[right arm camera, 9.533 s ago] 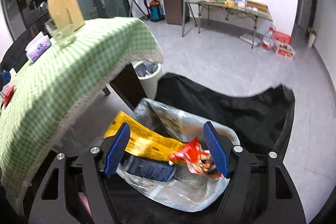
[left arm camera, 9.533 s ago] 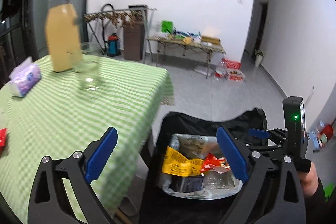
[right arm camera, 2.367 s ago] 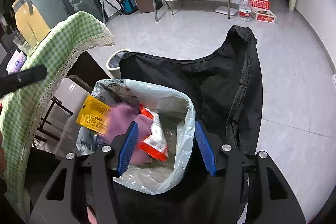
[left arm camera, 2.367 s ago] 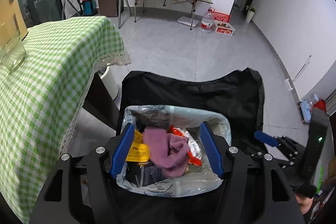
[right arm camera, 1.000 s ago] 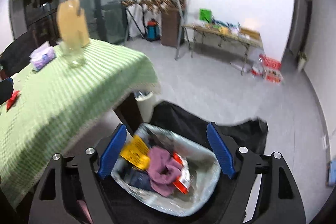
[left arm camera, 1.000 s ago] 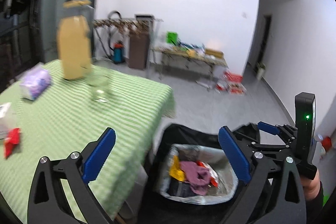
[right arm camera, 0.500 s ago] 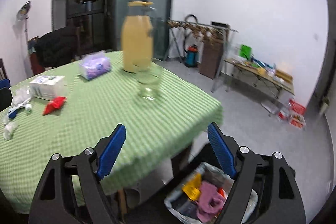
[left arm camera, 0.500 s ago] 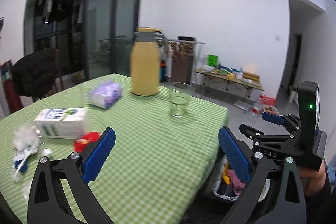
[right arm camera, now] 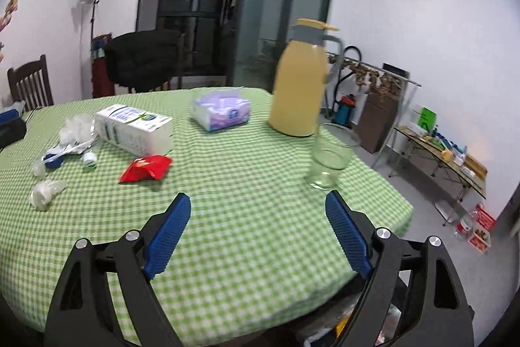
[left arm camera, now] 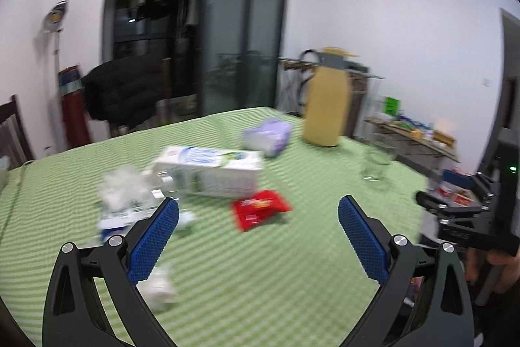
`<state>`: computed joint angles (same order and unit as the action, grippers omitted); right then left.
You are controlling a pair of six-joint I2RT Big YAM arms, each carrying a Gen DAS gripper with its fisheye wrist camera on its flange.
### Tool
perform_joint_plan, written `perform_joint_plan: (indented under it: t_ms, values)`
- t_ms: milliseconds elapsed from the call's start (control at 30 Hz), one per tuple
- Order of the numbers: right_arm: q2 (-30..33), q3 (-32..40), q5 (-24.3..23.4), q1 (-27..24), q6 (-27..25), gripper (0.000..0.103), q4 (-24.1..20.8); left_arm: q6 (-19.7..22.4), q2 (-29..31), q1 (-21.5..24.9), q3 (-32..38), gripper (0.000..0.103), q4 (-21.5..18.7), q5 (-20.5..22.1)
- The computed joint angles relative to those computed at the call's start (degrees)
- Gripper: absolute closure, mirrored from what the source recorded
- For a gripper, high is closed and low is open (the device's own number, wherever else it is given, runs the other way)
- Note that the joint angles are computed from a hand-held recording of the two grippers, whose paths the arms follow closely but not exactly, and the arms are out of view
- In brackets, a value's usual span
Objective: Collect trash
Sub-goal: 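Move both tools back from the bin to the table, then grasp the crumpled clear plastic wrapper with the right tool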
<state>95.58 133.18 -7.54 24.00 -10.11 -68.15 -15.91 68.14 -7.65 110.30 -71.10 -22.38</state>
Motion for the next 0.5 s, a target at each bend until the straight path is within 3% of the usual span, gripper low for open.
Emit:
perform_joint_plan:
  t_ms: [67,167,233,267,333,400,467,500]
  values:
    - [1.09,1.36,0.39,1.3,0.1,0.022,-0.73,1.44,-0.69,3.74,-0.82,0.008,-0.47,1.16]
    - [2.35,2.97,0.39,3.04,-0.03,0.022,-1.44,4.34,-1.98,11.1,-2.46,0.008,-0.32,7.24]
    - [3.11,4.09,0.27,4.06,-0.23,0.022,-2.0,6.26,-4.12,15.38,-5.75,0.008,2.05,9.49]
    - [3.2,4.23,0.18,4.46,-0.44,0.022,-2.0,7.6,-5.57,18.32,-8.05,0.008,3.87,12.32]
    - [3.44,4.24,0.48,5.38,-1.08,0.022,-1.83,9.68,-6.96,24.31,-10.99,0.008,3.67,19.3]
    - [4.2,4.8,1.06,6.23,-1.35,0.022,-2.42,11.83,-7.74,28.31,-13.82,0.013,2.59,20.62]
    - [5.11,5.64,1.39,6.96,-1.17,0.022,-3.25,12.63,-8.57,30.2,-16.36,0.029,2.67,21.12]
    - [5.64,6.14,1.54,7.42,-1.02,0.022,-3.73,12.66,-9.49,31.84,-18.5,0.03,3.19,23.53]
